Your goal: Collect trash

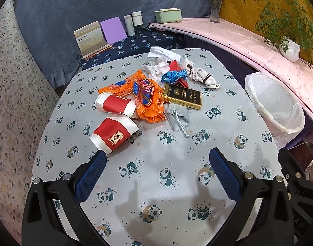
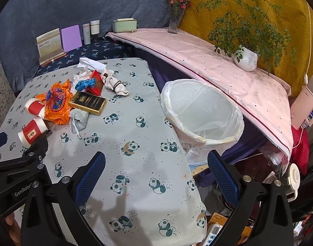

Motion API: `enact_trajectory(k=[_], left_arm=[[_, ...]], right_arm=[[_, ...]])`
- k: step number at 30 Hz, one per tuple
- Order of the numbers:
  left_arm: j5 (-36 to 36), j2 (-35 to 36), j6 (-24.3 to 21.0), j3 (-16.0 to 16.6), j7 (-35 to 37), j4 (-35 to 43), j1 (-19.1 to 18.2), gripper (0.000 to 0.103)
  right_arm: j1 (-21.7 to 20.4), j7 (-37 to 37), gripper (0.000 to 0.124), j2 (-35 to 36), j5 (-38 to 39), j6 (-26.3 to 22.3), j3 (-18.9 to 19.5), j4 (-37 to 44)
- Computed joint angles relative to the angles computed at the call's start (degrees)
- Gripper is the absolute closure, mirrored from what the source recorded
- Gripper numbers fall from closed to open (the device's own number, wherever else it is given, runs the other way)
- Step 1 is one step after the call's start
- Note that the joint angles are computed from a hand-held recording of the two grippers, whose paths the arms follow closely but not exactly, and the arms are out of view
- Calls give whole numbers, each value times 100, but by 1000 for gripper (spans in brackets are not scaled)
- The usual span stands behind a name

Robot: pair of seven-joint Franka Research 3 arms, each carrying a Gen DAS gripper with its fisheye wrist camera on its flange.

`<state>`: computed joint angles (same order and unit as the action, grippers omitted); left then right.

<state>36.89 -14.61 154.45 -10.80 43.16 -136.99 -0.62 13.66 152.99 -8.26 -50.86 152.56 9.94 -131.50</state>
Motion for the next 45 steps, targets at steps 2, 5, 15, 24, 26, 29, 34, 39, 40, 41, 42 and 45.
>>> enact_trajectory(k=[2,5,15,24,26,29,34,39,40,41,42,45], left_arm=[[8,12,10,-3,-12,7,1,7],[-2,37,27,3,-2,31,-5,7],[-104,127,80,46,98,108,-20,7],[-141,244,177,80,214,184,-22,7],[-70,300,231,76,164,205,15,7],[-174,412,329,165,211,234,41,7],[-297,649,324,302,-23,331,240,7],[-319,921,121,465,-169,530,408,7],[-347,984,67,499,-183,582,436,7],[-423,1061,15,542,-145,645,462,7],[-505,1126,-43,572,-95,706,475,7],[-705,1285,-84,646,24,825,517,7]], right_arm=[[-5,31,28,11,-27,-9,3,9],[-6,112,28,18,-110,-30,8,24],[37,272,28,91,-291,-106,-34,115],[66,403,28,166,-423,-127,-77,199],[85,455,28,204,-468,-157,-79,229],[120,527,28,272,-542,-192,-101,279],[190,633,28,463,-615,-228,-181,414],[308,510,28,772,-405,-147,-315,650],[339,490,28,847,-376,-122,-343,721],[374,481,28,913,-362,-102,-371,781],[412,447,28,994,-327,-85,-399,859],[546,190,28,1257,-105,8,-485,1111]])
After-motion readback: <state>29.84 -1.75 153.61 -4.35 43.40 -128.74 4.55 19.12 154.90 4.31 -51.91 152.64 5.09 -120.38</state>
